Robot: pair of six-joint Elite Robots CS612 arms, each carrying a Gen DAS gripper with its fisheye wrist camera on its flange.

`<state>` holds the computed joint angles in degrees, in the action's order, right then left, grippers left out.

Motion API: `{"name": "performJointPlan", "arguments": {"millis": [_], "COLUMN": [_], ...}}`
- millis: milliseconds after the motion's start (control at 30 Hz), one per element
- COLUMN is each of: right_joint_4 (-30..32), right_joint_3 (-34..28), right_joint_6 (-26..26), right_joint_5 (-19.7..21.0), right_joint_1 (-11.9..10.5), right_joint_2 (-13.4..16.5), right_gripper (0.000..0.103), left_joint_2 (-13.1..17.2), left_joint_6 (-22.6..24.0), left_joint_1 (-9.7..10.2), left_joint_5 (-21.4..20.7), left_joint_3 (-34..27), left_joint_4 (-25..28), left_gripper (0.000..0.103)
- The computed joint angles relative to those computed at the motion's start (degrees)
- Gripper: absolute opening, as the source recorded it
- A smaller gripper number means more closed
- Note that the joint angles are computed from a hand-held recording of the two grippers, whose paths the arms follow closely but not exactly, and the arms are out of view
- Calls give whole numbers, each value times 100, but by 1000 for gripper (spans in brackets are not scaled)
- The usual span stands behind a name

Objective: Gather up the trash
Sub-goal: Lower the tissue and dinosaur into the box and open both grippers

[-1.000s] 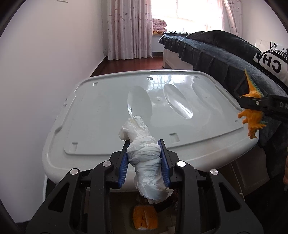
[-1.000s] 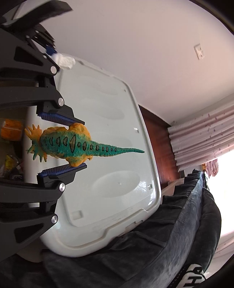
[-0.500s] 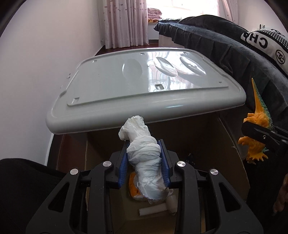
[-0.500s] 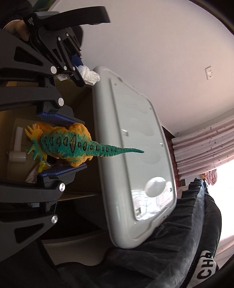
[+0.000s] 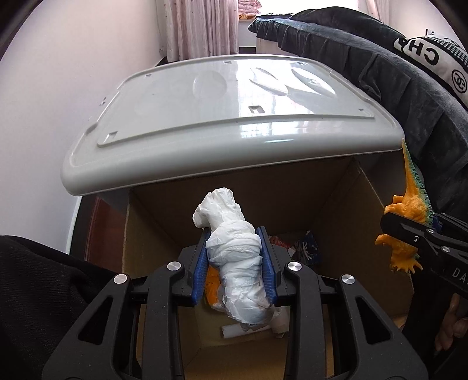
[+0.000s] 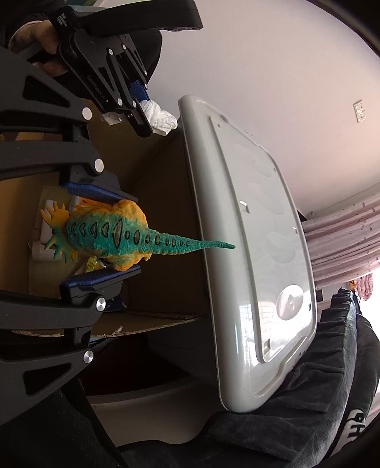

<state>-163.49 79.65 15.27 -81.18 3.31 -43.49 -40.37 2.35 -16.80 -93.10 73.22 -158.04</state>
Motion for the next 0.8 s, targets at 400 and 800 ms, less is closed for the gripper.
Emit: {"name": "performJointPlan", "arguments": {"millis": [400, 800], "right_joint_4": [303, -468], "right_joint_3": [-108, 98], "right_joint_6": [-174, 335], "right_joint_5": [-91, -1109], "right_joint_1": [48, 99], "right_joint_2": [40, -51], "right_gripper": [45, 98], "left_joint_2": [96, 183], "left_joint_6": [-101, -415], "left_joint_1": [41, 70], "left_joint_5": [-114, -57], "left_joint_3": [-137, -314], "left_joint_4": [175, 602], "left_gripper": [37, 90]}}
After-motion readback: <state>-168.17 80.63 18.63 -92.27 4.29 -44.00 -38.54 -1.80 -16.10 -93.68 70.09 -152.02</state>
